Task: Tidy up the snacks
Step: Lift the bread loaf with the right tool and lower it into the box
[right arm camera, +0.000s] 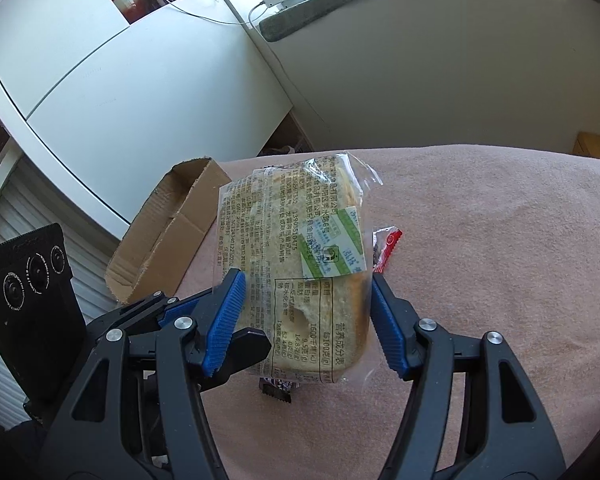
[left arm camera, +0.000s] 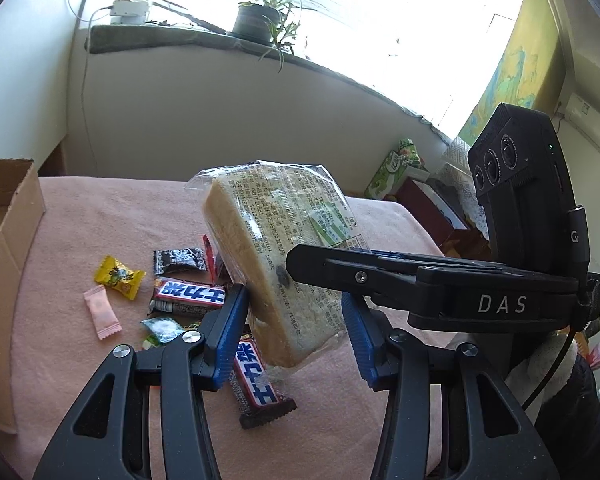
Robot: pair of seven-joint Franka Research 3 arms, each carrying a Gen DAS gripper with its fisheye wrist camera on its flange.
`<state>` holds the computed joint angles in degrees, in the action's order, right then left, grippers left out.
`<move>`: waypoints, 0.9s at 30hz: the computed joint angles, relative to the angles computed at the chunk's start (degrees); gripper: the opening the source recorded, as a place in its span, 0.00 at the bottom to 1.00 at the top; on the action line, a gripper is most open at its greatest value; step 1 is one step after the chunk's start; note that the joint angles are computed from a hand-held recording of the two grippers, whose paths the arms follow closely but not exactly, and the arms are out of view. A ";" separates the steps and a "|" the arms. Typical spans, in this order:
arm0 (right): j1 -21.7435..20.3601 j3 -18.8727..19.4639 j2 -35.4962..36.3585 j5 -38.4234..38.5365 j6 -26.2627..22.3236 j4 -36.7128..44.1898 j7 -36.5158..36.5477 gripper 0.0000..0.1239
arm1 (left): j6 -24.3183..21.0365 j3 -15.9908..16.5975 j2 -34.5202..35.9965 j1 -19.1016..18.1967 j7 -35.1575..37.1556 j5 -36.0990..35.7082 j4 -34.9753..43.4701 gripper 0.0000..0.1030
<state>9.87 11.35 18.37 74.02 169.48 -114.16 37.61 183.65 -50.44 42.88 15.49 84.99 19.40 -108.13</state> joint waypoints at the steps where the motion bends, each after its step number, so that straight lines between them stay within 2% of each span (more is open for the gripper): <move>1: 0.38 0.02 -0.12 -0.47 0.17 0.02 0.50 0.53 | 0.53 -0.39 -0.38 0.79 -0.06 0.03 -0.77 0.46; 6: 2.24 0.12 -0.22 -4.78 1.09 0.74 4.33 0.53 | 2.98 -2.57 -1.47 5.36 -1.82 2.14 -4.23 0.46; 13: 4.50 0.66 1.79 -14.41 1.71 3.98 12.65 0.53 | 6.18 -3.40 -2.53 10.02 -6.43 6.87 -6.96 0.46; 19: 5.99 1.66 5.58 -22.34 1.36 8.99 19.31 0.53 | 8.36 -2.06 -4.53 12.49 -11.26 10.46 -8.47 0.46; 27: 9.72 1.14 12.81 -34.81 -1.08 19.16 29.46 0.53 | 10.68 0.35 -7.23 16.14 -17.88 15.22 -10.15 0.46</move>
<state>19.58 12.49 31.18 39.21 168.40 -95.01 67.08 194.33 -50.09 35.65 31.63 67.12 34.62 -118.29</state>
